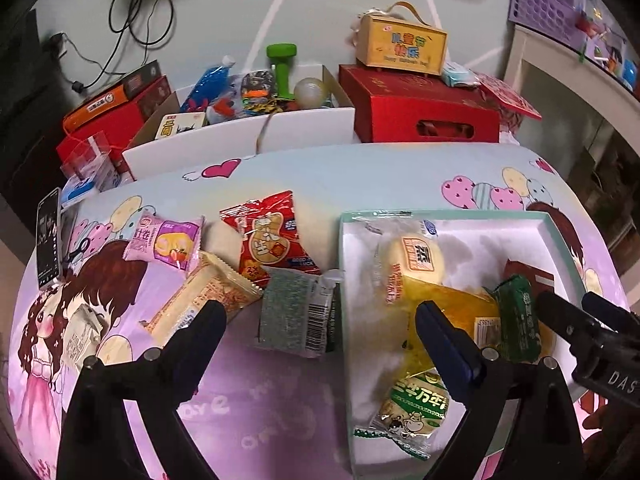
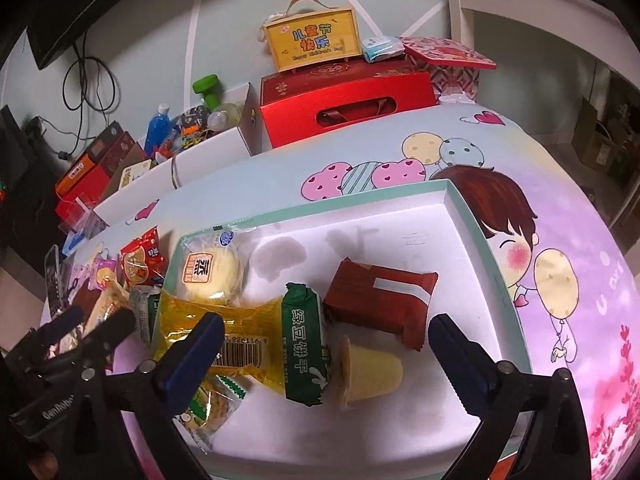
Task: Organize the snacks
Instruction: 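Withdraw both tools from the tray back toward the snack pile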
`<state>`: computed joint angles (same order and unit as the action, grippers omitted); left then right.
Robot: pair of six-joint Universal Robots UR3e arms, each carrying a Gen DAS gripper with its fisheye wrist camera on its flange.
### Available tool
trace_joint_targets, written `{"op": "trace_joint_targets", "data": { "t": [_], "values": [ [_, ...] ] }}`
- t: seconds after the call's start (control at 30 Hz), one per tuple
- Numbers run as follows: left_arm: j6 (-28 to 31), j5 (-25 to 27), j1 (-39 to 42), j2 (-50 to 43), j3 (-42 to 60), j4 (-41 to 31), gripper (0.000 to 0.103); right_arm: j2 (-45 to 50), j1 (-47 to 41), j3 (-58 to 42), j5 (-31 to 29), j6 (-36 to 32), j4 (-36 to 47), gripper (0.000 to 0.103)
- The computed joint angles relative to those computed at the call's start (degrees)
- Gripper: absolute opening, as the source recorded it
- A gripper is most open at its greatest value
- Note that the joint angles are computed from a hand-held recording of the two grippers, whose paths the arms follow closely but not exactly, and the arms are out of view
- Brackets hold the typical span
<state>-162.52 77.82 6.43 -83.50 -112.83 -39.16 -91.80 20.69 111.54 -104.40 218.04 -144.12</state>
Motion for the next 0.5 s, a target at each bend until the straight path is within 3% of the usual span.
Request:
{"op": "trace_joint_targets", "data": {
  "t": [0.17, 0.5],
  "values": [
    [-0.6, -2.8, 2.3, 1.2, -0.5, -0.7, 0.101, 0.3, 0.8, 0.3, -1.2, -0.8, -1.9, 0.103],
    [1.7, -4.5, 6.6, 2.2, 0.2, -4.6, 0.102, 1.3, 1.5, -0.5, -1.9, -0.6, -2.7, 0.103]
  ]
}}
